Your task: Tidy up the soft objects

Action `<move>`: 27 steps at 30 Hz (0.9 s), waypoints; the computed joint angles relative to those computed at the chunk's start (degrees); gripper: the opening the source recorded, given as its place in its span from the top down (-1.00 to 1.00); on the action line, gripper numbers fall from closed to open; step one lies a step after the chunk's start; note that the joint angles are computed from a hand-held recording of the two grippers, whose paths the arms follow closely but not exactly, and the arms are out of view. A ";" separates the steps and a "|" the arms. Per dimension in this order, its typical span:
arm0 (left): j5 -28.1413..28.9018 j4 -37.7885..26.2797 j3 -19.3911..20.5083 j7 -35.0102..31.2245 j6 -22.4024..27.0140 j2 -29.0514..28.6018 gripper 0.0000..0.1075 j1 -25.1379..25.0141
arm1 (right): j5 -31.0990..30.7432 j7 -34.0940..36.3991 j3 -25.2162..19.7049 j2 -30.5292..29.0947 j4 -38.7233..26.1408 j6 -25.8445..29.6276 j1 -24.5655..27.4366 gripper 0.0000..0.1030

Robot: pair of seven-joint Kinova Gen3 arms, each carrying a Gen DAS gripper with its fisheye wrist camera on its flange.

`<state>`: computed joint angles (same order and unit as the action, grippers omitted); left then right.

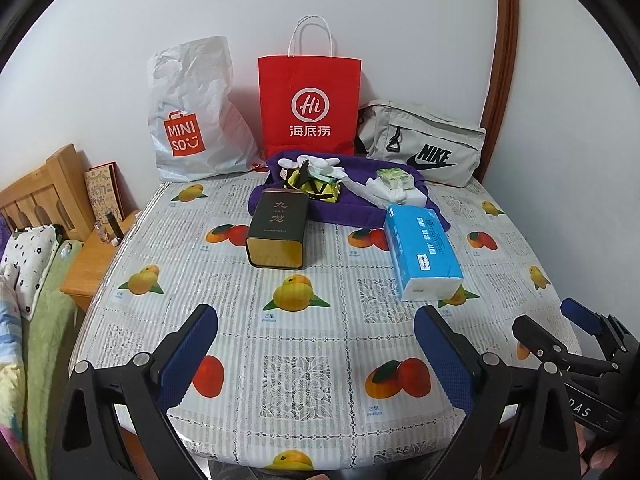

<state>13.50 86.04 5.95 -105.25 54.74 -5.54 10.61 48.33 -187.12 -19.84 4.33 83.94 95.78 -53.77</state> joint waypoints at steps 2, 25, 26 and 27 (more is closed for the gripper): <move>-0.21 0.11 0.05 0.12 -0.20 -0.13 -0.85 0.00 | 0.18 0.22 -0.04 0.26 -0.24 0.36 -0.15 -0.79; -1.29 -0.27 0.09 0.57 0.18 0.51 -0.85 -0.04 | 0.39 0.76 0.56 0.79 -0.82 0.15 -0.81 -0.79; -1.38 -0.27 0.13 0.49 0.09 0.61 -0.85 -0.04 | 0.40 0.78 0.57 0.81 -0.82 0.13 -0.80 -0.79; -1.47 -0.13 0.19 0.67 0.05 0.45 -0.85 -0.03 | 0.30 0.76 0.58 0.80 -0.88 0.15 -0.79 -0.79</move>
